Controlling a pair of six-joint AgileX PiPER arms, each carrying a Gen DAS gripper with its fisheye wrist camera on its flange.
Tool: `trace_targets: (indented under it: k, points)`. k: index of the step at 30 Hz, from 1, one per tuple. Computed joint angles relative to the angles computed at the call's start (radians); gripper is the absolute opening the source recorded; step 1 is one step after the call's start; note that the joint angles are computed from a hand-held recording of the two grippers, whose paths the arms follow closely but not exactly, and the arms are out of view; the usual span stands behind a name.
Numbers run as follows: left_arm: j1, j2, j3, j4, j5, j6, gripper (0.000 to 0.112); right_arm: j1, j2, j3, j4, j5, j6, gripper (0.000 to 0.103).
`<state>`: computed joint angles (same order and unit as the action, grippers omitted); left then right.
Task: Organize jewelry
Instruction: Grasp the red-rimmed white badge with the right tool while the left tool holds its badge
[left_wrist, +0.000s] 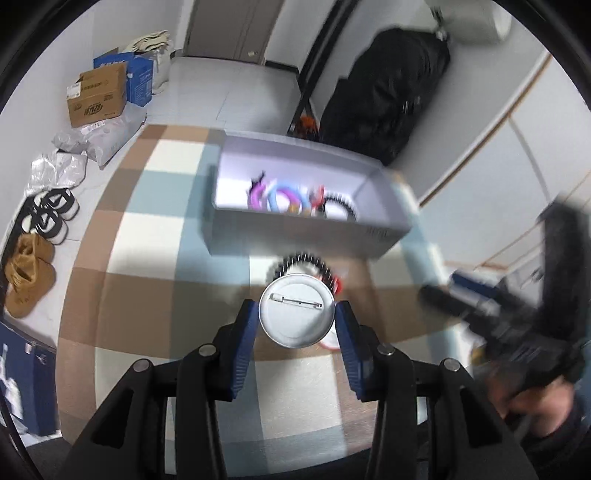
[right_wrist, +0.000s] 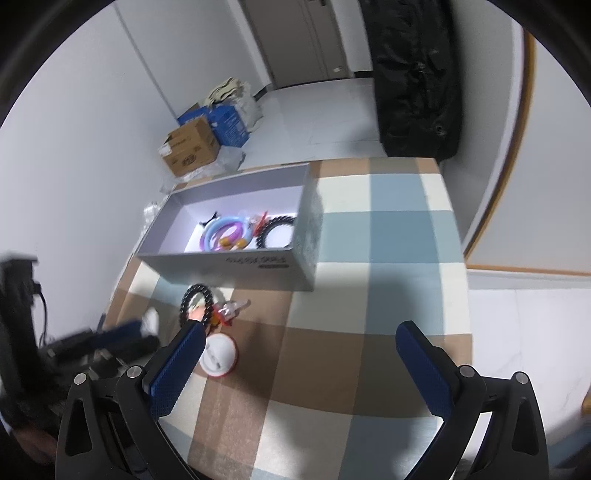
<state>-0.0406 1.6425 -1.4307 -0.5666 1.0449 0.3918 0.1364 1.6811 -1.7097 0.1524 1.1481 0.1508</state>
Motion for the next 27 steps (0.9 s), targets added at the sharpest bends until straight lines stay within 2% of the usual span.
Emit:
trace_targets:
  k: [5,10,13,20,27]
  points:
    - [0.035,-0.014,-0.009,-0.081,-0.002,-0.003,0.037,0.071,0.017,-0.002,-0.031,0.006,-0.047,0.101]
    - [0.093,0.022,-0.046,-0.160,0.031,0.016,0.037,0.112,0.053,-0.021,-0.019,0.023,-0.109,0.092]
    - [0.106,0.021,-0.038,-0.178,0.019,0.031,0.037,0.137,0.078,-0.034,-0.028,0.036,-0.125,0.084]
    - [0.146,0.038,-0.054,-0.223,0.055,0.048,0.037,0.206,0.121,-0.065,-0.090,0.046,-0.132,0.078]
    - [0.165,0.047,-0.064,-0.236,0.074,0.056,0.037,0.260,0.158,-0.081,-0.162,0.069,-0.131,0.049]
